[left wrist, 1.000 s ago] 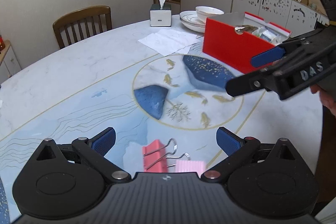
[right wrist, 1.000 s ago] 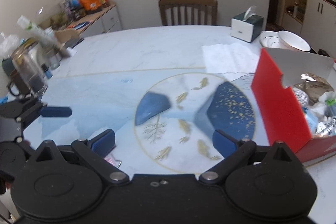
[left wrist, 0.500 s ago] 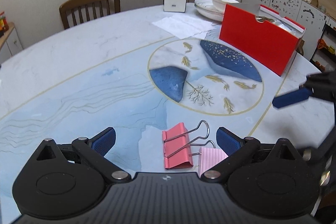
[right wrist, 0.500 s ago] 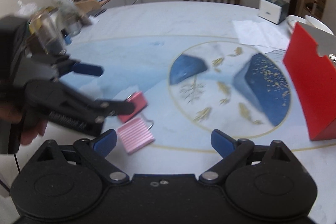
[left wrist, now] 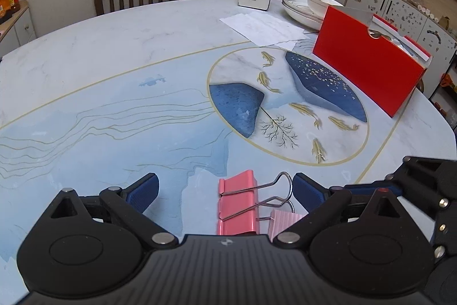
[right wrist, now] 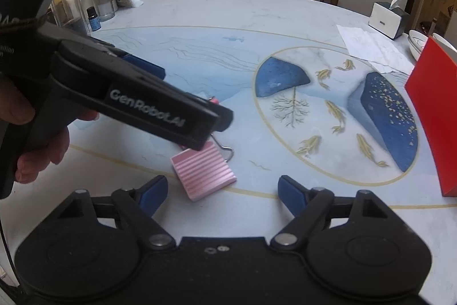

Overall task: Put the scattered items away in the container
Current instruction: 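Grasp the pink binder clip with the left gripper while the right gripper grasps the pink ridged pad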

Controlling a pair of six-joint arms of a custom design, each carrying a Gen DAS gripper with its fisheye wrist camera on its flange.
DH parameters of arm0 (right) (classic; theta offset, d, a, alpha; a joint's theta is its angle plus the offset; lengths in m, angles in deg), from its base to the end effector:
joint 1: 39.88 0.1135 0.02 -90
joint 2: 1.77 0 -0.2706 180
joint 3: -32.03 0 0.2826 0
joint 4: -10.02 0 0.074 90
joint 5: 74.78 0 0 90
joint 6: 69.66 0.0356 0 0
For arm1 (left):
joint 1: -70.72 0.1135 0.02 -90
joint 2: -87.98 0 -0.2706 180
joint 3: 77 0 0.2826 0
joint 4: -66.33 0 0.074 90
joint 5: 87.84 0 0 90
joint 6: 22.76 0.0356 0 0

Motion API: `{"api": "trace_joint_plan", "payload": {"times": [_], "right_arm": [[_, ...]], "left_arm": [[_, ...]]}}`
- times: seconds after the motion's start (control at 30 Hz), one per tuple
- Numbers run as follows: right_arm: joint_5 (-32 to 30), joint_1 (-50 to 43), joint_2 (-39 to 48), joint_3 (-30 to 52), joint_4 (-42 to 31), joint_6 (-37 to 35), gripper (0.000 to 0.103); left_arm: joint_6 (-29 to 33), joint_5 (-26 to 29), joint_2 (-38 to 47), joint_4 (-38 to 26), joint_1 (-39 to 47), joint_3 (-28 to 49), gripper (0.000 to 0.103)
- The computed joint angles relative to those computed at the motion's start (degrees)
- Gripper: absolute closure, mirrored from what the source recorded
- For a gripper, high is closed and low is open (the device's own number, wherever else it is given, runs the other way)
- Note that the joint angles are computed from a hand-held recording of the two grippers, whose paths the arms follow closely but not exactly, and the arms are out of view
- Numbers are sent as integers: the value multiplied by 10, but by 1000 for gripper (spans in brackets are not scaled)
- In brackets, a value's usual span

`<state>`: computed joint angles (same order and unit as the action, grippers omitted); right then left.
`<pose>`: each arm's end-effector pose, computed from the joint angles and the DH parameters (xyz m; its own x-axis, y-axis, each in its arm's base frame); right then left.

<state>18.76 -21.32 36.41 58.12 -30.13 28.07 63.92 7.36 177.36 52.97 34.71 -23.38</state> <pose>0.1436 0.0459 0.1350 -0.7806 -0.1205 -0.6134 -0.1785 0.9834 0.0340 0.2554 -0.1896 0.1362 -0.6473 0.3991 -0.6494 0.5970 0.7952 -0.1063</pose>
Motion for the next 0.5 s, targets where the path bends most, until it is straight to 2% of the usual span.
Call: {"api": "trace_joint_plan", "payload": {"times": [0.27, 0.3, 0.43, 0.5], "right_arm": [[3, 16, 36, 0, 31, -2, 32], [4, 17, 35, 0, 32, -3, 33], [9, 22, 31, -2, 33, -5, 47], [9, 21, 29, -2, 34, -8, 51]], "left_arm": [[-4, 0, 11, -7, -7, 7, 11], [-4, 0, 12, -8, -7, 8, 13], [-5, 0, 19, -13, -10, 13, 26], [-6, 0, 22, -16, -12, 15, 32]]}}
